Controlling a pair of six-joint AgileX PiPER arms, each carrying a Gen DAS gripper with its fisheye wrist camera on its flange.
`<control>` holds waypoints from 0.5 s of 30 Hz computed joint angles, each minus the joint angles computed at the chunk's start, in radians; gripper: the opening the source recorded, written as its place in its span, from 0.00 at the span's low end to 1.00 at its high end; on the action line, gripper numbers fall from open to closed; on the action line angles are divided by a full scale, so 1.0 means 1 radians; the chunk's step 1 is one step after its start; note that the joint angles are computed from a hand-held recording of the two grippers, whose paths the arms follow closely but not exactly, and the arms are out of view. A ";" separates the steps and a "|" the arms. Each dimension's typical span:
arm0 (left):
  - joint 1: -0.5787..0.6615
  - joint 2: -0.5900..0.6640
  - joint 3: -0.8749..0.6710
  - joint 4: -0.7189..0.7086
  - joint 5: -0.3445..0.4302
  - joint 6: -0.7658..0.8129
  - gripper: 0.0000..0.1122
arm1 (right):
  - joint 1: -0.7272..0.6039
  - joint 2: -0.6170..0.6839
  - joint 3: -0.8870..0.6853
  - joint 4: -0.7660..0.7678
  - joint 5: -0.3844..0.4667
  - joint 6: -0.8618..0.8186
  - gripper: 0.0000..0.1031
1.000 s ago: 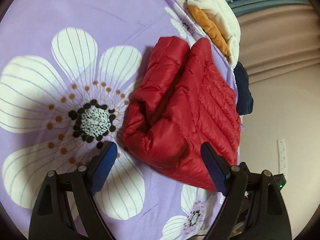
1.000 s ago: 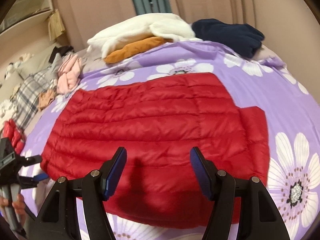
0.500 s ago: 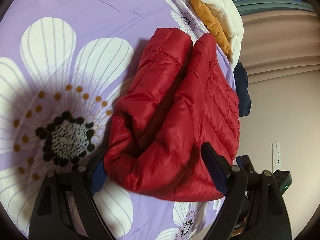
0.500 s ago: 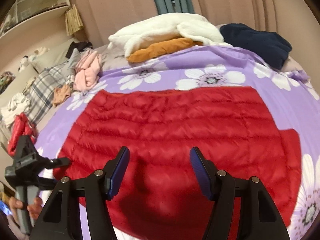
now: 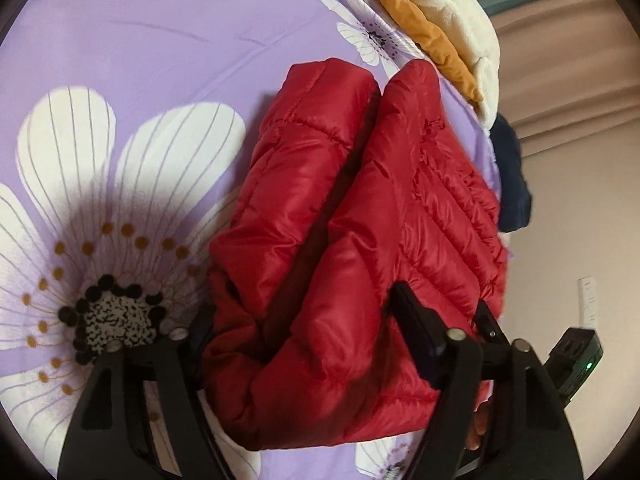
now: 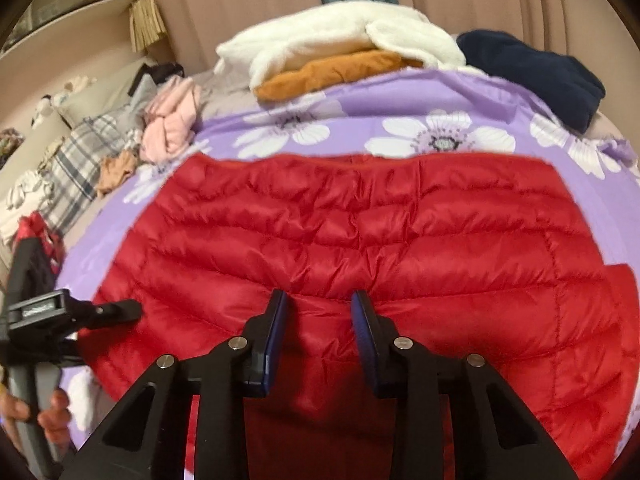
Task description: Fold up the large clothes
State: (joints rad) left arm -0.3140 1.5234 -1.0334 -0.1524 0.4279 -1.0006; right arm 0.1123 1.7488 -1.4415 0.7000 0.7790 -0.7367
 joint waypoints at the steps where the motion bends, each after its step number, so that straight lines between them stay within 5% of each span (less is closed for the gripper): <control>1: -0.020 0.005 -0.029 0.094 0.039 -0.075 0.60 | 0.000 0.007 -0.006 -0.005 0.003 0.005 0.34; 6: -0.114 0.029 -0.153 0.384 0.190 -0.263 0.41 | 0.000 0.017 -0.001 -0.007 -0.007 0.007 0.34; 15: -0.279 0.076 -0.347 0.685 0.371 -0.364 0.32 | -0.030 0.044 -0.017 0.040 0.028 0.005 0.34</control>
State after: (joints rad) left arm -0.5931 1.5995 -1.3804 0.5330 0.7990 -1.3641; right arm 0.0820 1.7928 -1.4585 0.7400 0.8074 -0.7320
